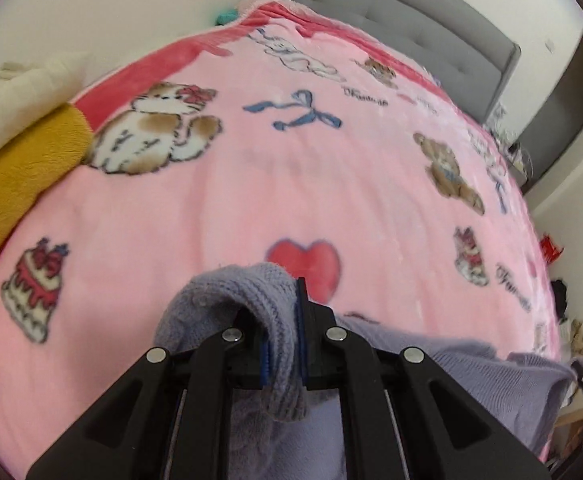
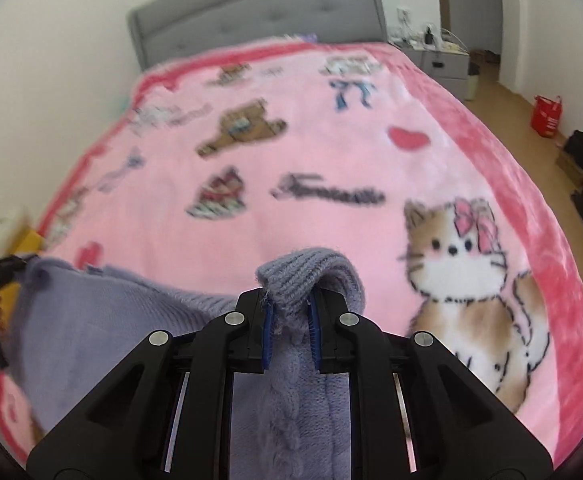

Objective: Fold large clothes
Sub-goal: 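Lift the hem with both tools and fold it toward the collar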

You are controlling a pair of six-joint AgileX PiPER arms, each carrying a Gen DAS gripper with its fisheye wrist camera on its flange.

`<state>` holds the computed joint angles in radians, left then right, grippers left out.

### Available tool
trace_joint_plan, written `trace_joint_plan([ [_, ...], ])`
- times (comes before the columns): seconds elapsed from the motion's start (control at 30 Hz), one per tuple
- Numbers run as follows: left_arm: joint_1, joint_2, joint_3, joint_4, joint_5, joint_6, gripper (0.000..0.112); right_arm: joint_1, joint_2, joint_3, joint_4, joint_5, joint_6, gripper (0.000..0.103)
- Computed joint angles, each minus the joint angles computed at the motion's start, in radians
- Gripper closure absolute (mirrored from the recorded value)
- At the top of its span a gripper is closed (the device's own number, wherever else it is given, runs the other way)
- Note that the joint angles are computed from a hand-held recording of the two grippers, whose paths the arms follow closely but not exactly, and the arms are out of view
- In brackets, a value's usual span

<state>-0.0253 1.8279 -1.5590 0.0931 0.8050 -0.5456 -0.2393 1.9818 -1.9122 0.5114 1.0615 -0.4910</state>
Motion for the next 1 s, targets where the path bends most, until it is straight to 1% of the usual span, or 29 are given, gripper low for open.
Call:
trace_joint_plan([
  [0.03,-0.007,0.021,-0.007,0.024,0.005,0.002,0.102,0.012,0.012,0.007,-0.033,-0.014,0.021,0.090],
  [0.13,0.000,0.054,0.019,0.034,-0.027,0.029,0.100,0.051,0.040,0.036,-0.118,-0.073,0.036,0.090],
  [0.23,0.019,0.075,0.049,-0.001,-0.060,0.075,0.099,0.088,0.057,0.067,-0.204,-0.123,0.040,0.090],
  [0.27,0.019,0.079,0.055,-0.009,-0.070,0.099,0.098,0.091,0.067,0.056,-0.211,-0.109,0.044,0.089],
  [0.3,0.011,0.080,0.059,0.002,-0.079,0.125,0.096,0.097,0.091,0.023,-0.226,-0.074,0.059,0.085],
  [0.33,0.008,0.079,0.060,-0.004,-0.082,0.160,0.095,0.098,0.096,0.017,-0.224,-0.064,0.060,0.081],
  [0.37,0.012,0.077,0.060,-0.024,-0.083,0.197,0.092,0.092,0.094,0.010,-0.191,-0.047,0.033,0.075],
  [0.4,0.024,0.071,0.057,-0.073,-0.079,0.264,0.089,0.088,0.083,0.010,-0.172,-0.040,0.015,0.073],
  [0.43,0.042,0.064,0.048,-0.126,-0.064,0.334,0.088,0.082,0.068,0.016,-0.150,-0.040,-0.006,0.072],
  [0.47,0.056,0.057,0.045,-0.166,-0.060,0.381,0.087,0.069,0.054,0.010,-0.107,-0.022,-0.042,0.068],
  [0.5,0.083,0.041,0.043,-0.246,-0.052,0.464,0.084,0.059,0.047,-0.003,-0.077,0.003,-0.062,0.061],
  [0.53,0.113,0.034,0.033,-0.330,-0.027,0.541,0.081,0.044,0.032,-0.017,-0.039,0.029,-0.087,0.059],
  [0.57,0.143,0.030,0.014,-0.404,0.011,0.607,0.077,0.034,0.022,-0.027,-0.012,0.045,-0.106,0.043],
  [0.6,0.164,0.028,0.001,-0.454,0.040,0.647,0.074,0.020,0.002,-0.025,0.025,0.048,-0.131,0.032],
  [0.67,0.203,0.023,-0.030,-0.527,0.101,0.706,0.072,-0.011,-0.014,-0.058,0.100,0.078,-0.169,0.032],
  [0.73,0.233,0.011,-0.057,-0.560,0.156,0.729,0.070,-0.021,-0.027,-0.092,0.105,0.088,-0.173,0.032],
  [0.77,0.238,-0.003,-0.060,-0.550,0.159,0.727,0.055,-0.027,-0.036,-0.109,0.109,0.093,-0.179,0.032],
  [0.8,0.232,-0.026,-0.052,-0.501,0.131,0.698,0.029,-0.033,-0.041,-0.120,0.117,0.106,-0.187,0.032],
  [0.83,0.224,-0.056,-0.031,-0.444,0.082,0.664,0.021,-0.035,-0.039,-0.138,0.122,0.120,-0.186,0.032],
  [0.87,0.232,-0.090,-0.015,-0.428,0.038,0.665,0.018,-0.038,-0.052,-0.134,0.130,0.128,-0.192,0.032],
  [0.9,0.245,-0.095,-0.017,-0.450,0.034,0.687,0.018,-0.037,-0.064,-0.123,0.133,0.131,-0.200,0.032],
  [1.0,0.245,-0.071,-0.096,-0.410,0.111,0.648,0.018,-0.030,-0.114,-0.056,0.123,0.117,-0.230,0.032],
])
